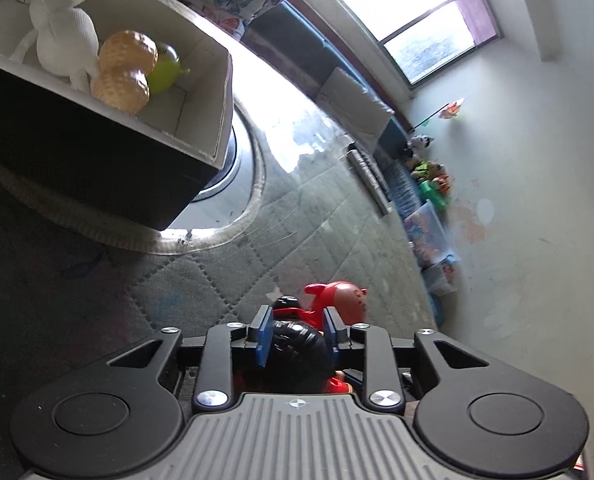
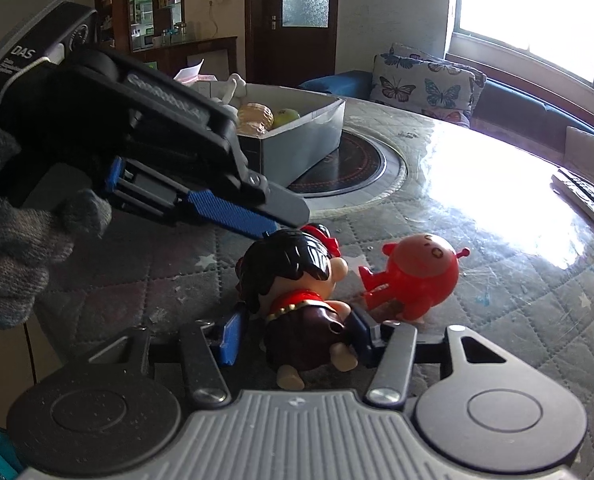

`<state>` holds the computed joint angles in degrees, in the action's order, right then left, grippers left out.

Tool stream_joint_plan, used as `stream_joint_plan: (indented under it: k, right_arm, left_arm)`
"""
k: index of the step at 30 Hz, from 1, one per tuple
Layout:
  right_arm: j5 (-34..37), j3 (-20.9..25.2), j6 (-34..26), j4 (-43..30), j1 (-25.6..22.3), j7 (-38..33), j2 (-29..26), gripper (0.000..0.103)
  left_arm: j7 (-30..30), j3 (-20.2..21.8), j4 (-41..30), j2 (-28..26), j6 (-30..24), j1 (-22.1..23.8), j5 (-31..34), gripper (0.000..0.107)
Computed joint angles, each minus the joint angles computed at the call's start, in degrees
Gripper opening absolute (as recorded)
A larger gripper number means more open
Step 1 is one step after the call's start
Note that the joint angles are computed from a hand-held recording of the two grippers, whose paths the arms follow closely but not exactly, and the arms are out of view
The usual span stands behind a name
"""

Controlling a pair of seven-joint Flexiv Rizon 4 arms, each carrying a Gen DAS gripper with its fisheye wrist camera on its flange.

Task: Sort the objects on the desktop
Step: 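Close the left gripper on the doll figure's head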

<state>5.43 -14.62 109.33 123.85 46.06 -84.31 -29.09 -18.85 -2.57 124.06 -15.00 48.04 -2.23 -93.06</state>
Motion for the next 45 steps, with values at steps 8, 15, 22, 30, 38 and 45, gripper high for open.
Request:
stream_joint_plan:
  k: [8, 15, 22, 30, 38, 45]
  right_arm:
    - [-2.94, 1.70, -2.19, -0.51, -1.84, 0.89, 0.54, 0.054]
    - [-5.98, 6.58, -3.21, -0.88, -6.86, 2.27, 1.23, 0.055]
    - [-9.70, 11.42, -2.93, -1.50, -11.73, 3.51, 0.93, 0.055]
    - [-12.62, 13.35, -5.95, -4.31, -14.69, 6.55, -0.81, 0.055]
    - [-13.33, 9.89, -5.98, -4.80, -12.00, 9.09, -1.70, 0.055]
    - [-11.81, 6.13, -5.20, -4.02, -8.15, 10.06, -1.43, 0.055]
  left_arm:
    - [-3.34, 0.47, 0.51, -0.09, 0.13, 0.74, 0.82, 0.031]
    - [-5.09, 0.76, 2.21, 1.50, -0.85, 1.08, 0.64, 0.039]
    - [-7.64, 1.34, 3.63, 1.62, -1.06, 0.90, 2.90, 0.043]
    - [-6.49, 0.44, 3.11, 0.65, 0.00, 0.30, 0.58, 0.048]
    - [-4.66, 0.07, 2.04, -0.52, 1.07, -0.76, -2.94, 0.052]
    - [-6.72, 0.49, 1.98, -0.88, -1.92, 0.52, -0.88, 0.053]
